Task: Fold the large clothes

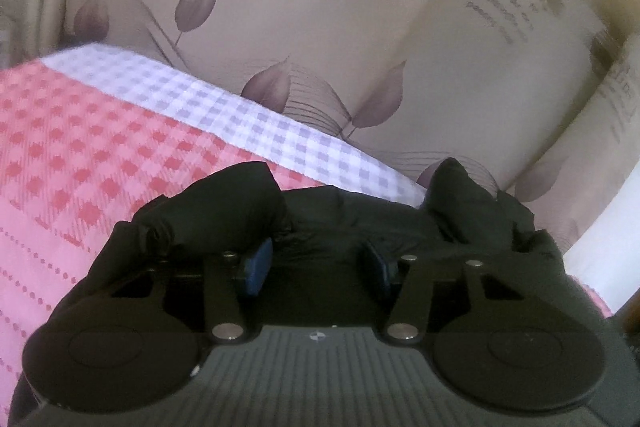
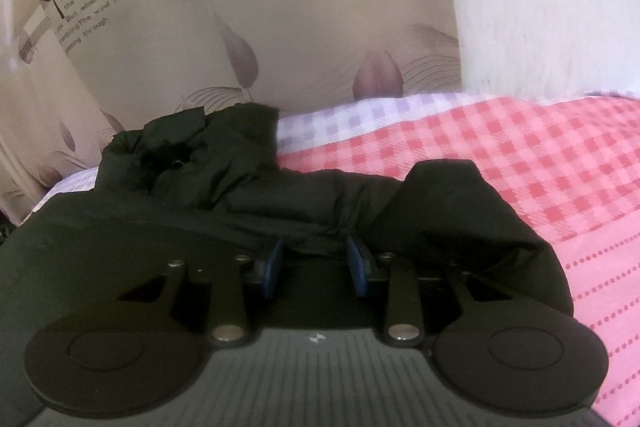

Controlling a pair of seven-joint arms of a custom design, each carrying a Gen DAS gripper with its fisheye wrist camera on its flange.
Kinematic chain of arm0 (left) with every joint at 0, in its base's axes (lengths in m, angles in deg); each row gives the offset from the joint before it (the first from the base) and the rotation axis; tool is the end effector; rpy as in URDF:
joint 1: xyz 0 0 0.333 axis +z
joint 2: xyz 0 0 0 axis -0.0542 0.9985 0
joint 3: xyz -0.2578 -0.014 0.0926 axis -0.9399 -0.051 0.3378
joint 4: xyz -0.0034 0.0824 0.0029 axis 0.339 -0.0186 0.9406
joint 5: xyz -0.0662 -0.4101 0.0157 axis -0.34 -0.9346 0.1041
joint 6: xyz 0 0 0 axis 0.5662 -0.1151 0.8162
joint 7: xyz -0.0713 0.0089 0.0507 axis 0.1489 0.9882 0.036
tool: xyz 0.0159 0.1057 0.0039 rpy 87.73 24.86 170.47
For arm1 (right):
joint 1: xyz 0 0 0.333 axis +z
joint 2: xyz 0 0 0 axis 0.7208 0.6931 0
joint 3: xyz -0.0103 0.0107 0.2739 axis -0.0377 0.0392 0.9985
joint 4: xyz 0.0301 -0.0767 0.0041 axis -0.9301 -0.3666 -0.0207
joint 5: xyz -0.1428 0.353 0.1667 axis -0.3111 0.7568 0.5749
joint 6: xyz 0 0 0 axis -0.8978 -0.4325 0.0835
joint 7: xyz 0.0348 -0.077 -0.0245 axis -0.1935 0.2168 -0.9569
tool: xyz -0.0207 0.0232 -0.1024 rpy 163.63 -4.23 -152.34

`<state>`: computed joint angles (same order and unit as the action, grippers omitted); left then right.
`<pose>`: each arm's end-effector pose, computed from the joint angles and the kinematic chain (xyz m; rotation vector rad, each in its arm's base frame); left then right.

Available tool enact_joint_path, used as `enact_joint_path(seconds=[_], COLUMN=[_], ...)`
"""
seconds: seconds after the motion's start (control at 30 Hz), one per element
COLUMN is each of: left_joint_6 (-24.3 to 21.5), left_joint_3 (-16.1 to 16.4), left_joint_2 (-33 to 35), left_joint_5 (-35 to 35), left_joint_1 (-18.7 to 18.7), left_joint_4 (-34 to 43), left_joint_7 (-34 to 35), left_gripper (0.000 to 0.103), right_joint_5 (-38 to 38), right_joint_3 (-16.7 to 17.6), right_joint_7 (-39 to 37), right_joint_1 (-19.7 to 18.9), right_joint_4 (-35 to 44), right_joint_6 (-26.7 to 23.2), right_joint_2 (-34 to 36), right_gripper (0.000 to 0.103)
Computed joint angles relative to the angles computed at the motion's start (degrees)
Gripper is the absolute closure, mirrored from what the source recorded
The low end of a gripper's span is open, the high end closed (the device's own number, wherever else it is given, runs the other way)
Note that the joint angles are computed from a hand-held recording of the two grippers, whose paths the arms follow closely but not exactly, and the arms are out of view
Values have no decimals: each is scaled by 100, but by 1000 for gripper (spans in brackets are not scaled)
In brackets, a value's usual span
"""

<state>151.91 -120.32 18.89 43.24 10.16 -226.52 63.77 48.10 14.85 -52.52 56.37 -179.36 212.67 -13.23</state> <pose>0.3821 -0.1482 0.4652 -2.0680 0.9258 -1.0306 0.5419 0.0200 0.5008 -1.8227 1.2545 -0.2157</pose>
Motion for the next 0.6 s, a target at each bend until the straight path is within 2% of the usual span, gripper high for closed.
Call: enact_joint_path(seconds=[0.07,0.13,0.17,0.2,0.23,0.27,0.33,0.4,0.47,0.6], left_joint_6=[-284,-925,-1434,-1881,-2311,-2583,-2814,-3202,-3347,-3776], left_joint_3=[239,284,175,22,-188,-383,-420,-331,-192,-168], left_joint_2=[130,133,134,119,62,-70,-202,-81,-2,135], left_joint_5=[-77,-23,109,278,458,673,954,1000,1083,1430], left_joint_1=[-232,-454,-520,-553,-560,-577,-789,-1011,-1265,-1587], left_joint_4=[122,344,545,712,860,919,945,1109,1169,1334], left_joint_7=[268,611,806,888,876,812,932,1137,1289,1379], left_gripper=[49,45,34,14,4,1,0,0,0,0], right_joint_5=[-202,-487,-525,-351,-188,-83,-80,-139,-420,-963], right_joint_3=[-50,-28,-9,-82,-189,-317,-490,-594,-633,-504], right_joint_7=[271,801,922,685,371,62,-252,-421,-527,-756], right_joint_1=[-86,-241,-292,-265,-208,-153,-120,-136,-206,-245], right_joint_4=[225,365,245,33,-167,-369,-772,-1315,-1806,-2749], right_joint_6=[-388,-632,-511,-379,-317,-348,-430,-334,-264,255], right_joint_2=[114,73,-142,-462,-779,-1117,-1732,-2421,-2997,-4022], right_gripper=[70,68,67,63,60,57,30,14,13,13])
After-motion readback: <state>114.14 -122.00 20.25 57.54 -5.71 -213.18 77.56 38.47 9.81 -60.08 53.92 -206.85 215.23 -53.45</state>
